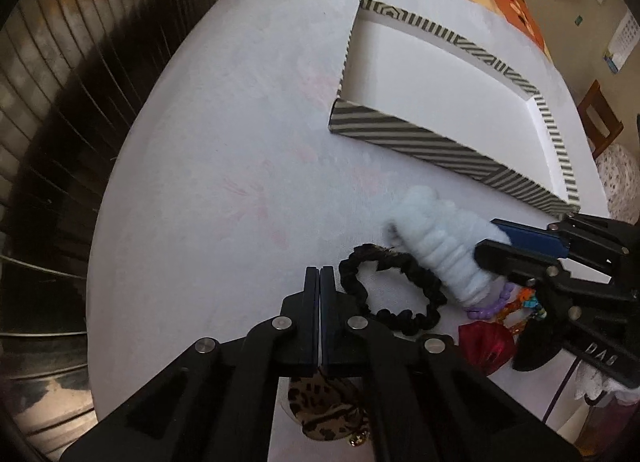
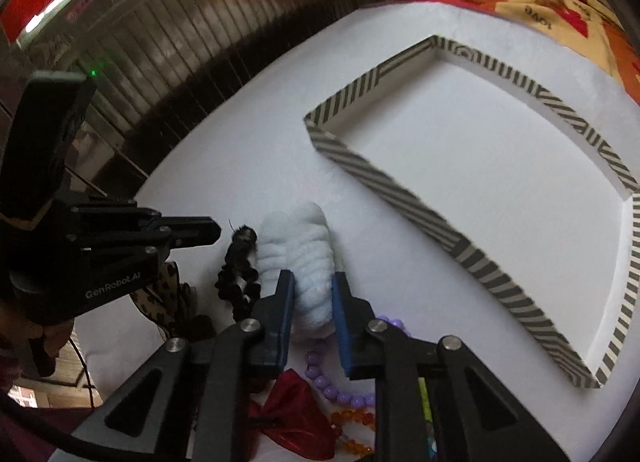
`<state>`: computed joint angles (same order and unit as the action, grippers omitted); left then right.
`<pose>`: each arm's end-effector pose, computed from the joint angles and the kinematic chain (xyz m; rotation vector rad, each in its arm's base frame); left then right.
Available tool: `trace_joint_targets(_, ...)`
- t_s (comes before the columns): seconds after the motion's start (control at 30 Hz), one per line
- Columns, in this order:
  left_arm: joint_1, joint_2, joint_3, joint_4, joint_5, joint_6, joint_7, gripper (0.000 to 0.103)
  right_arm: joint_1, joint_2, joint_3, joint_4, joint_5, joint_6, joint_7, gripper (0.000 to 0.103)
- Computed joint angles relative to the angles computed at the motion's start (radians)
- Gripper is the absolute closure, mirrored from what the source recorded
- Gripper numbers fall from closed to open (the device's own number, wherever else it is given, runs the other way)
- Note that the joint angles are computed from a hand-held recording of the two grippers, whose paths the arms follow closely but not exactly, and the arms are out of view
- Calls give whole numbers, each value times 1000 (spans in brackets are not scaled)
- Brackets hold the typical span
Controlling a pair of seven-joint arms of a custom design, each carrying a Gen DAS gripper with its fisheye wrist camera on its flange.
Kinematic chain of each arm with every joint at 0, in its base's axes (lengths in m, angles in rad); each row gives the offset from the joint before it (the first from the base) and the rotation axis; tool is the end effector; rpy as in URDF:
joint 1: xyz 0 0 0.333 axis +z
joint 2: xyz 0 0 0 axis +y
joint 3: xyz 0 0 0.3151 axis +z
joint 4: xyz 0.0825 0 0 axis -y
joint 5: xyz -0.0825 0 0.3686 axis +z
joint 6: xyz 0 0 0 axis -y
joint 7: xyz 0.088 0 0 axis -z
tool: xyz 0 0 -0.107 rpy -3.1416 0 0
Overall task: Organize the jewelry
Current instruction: 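Carry the white scrunchie with the right tool while the left carries the black scrunchie into the tray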
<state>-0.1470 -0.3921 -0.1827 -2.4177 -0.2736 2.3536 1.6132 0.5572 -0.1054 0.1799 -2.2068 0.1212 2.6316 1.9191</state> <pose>0.4156 -0.1515 0.4922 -1.9029 2.3469 -0.5378 0.3993 0.3617 0.4908 -2.1041 1.5465 -0.0828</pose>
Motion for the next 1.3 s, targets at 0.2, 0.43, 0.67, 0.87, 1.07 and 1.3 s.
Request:
trace_joint_targets(0.2, -21, 31, -5, 39, -39, -32, 18, 98, -15, -50, -5, -30, -41, 13, 54, 84)
trace_joint_targets(0.43, -28, 84, -23, 73, -14, -63, -35, 85, -19, -128, -21, -85, -42, 37, 93, 84)
trace_joint_targets(0.67, -47, 99, -35, 80, 6, -35, -63, 103, -41, -211, -33, -139, -87, 53, 162, 84)
trace_joint_targets(0.87, -59, 74, -25, 117, -16, -7, -36, 103, -99, -271, -32, -188, -171, 52, 267, 84)
trace_joint_targets(1.07, -64, 157, -26, 247, -38, 10, -25, 103, -181, -297, -36, -226, -265, 51, 386, 84)
trace_joint_targets(1.3, -49, 320, -35, 396, 37, 39, -91, 103, -243, -281, -53, -259, -322, 40, 472, 84)
